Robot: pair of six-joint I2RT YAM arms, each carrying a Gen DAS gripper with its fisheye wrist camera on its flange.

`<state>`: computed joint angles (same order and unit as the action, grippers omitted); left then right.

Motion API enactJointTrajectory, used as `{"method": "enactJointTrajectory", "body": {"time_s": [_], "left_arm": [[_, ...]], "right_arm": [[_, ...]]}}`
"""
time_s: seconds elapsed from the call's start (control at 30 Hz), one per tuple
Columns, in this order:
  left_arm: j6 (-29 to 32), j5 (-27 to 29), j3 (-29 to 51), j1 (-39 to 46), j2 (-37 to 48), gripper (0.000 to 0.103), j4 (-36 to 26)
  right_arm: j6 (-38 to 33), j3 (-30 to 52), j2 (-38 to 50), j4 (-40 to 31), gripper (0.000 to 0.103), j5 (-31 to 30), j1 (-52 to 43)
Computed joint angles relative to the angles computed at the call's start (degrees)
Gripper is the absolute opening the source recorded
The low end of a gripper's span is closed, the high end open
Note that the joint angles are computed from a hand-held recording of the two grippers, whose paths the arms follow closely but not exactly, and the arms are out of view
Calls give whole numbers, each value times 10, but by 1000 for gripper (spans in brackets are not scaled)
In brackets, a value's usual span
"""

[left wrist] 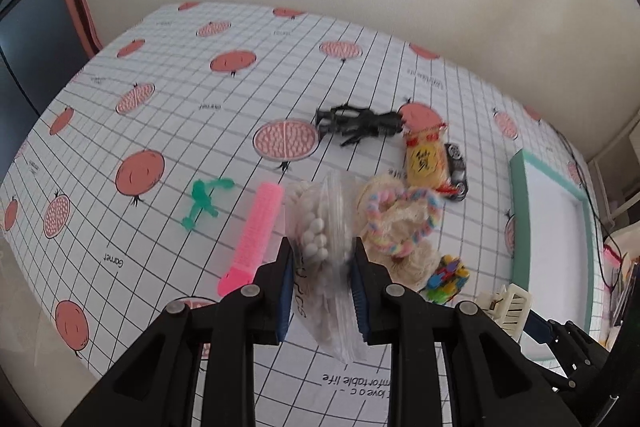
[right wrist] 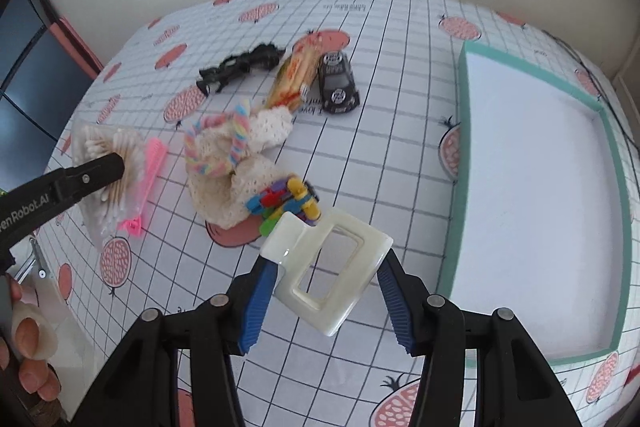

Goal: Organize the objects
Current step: 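Lift the hair clip with right tool while left tool lifts the swab bag toward the tray, then lower the hair clip into the teal tray and open the right tool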

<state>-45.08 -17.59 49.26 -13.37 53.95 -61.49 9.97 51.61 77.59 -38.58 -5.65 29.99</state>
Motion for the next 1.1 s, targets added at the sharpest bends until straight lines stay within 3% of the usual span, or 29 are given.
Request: {"method": "enactJointTrajectory", "body": {"time_s": [0.3,0.5,0.83,1.1], "left_arm": [[-46,-45,28,-97,25,27,31],[-59,-80,59,-184,99,27,57],[-22,-65,145,-262,247,27,129],[41,-48,229,-295,362,27,178]], "right_arm": [[-54,-18,-68,-13,55,-20,-141],[-93,-8,-60,-12,55,-31,-239],[-132,-24,-23,40,55,-32,-363],[-156,-11,20,69,55,-53,-435]]}}
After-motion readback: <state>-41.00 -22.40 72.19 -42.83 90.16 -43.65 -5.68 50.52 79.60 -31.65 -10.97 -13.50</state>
